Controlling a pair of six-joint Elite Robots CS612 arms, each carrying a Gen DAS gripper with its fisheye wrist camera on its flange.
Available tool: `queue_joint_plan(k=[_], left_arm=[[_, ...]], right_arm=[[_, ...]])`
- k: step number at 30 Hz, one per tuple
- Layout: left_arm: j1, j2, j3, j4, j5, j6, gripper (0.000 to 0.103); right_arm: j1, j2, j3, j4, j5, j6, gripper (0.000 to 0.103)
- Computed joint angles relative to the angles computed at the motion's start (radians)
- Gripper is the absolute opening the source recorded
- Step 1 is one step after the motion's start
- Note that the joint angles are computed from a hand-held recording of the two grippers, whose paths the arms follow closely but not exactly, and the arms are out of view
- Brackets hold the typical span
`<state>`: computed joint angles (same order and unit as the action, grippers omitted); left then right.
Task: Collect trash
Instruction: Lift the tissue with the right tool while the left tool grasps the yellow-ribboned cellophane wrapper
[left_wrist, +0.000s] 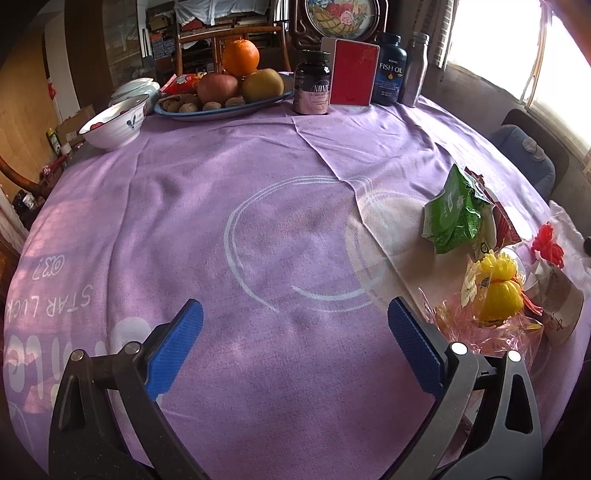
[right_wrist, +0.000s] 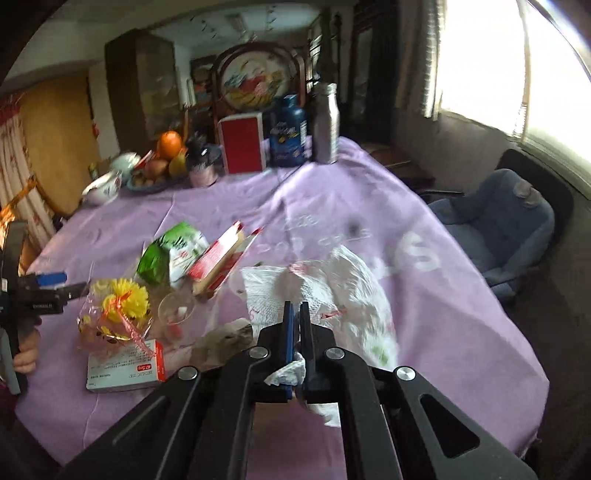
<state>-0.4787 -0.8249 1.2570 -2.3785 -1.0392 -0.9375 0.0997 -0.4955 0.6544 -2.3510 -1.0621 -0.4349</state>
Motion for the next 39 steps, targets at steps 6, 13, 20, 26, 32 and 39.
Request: queue_joint_plan(k=[6,13,20,26,32,39], left_arm=[[-0.002,-0.011,0.030,-0.106,-0.015,0.039,0.096],[-0.015,0.008,0.038,-0.404,-0.183,0.243,0.096],[-0.031,0.076,-0.087,-0.238,-0.189,0.336,0.095],[-0.019,0.015,0.014,-0.231,-0.063,0.250,0.073],[-0.008,-0.048,0.115,-0.325,-0.086,0.190,0.075],[-0.024,-0.032,0.068,-0.360,-0.072,0.262,0.081]], right_arm=[[-0.034,-0.037,0.092,-0.046,0.011,0.073,0.004],[-0.065,-0.048,0.139,-0.034,0.079,0.121,0.007],[-0.074,-0.083,0.218,-0.150,0.106,0.123,0.051],[-0.086,-0.091,0.235,-0.186,0.097,0.142,0.061],[-0.082,-0.078,0.219,-0.176,0.093,0.151,0.082],[-0.044,-0.053,0.176,-0.184,-0.039,0.118,0.097]])
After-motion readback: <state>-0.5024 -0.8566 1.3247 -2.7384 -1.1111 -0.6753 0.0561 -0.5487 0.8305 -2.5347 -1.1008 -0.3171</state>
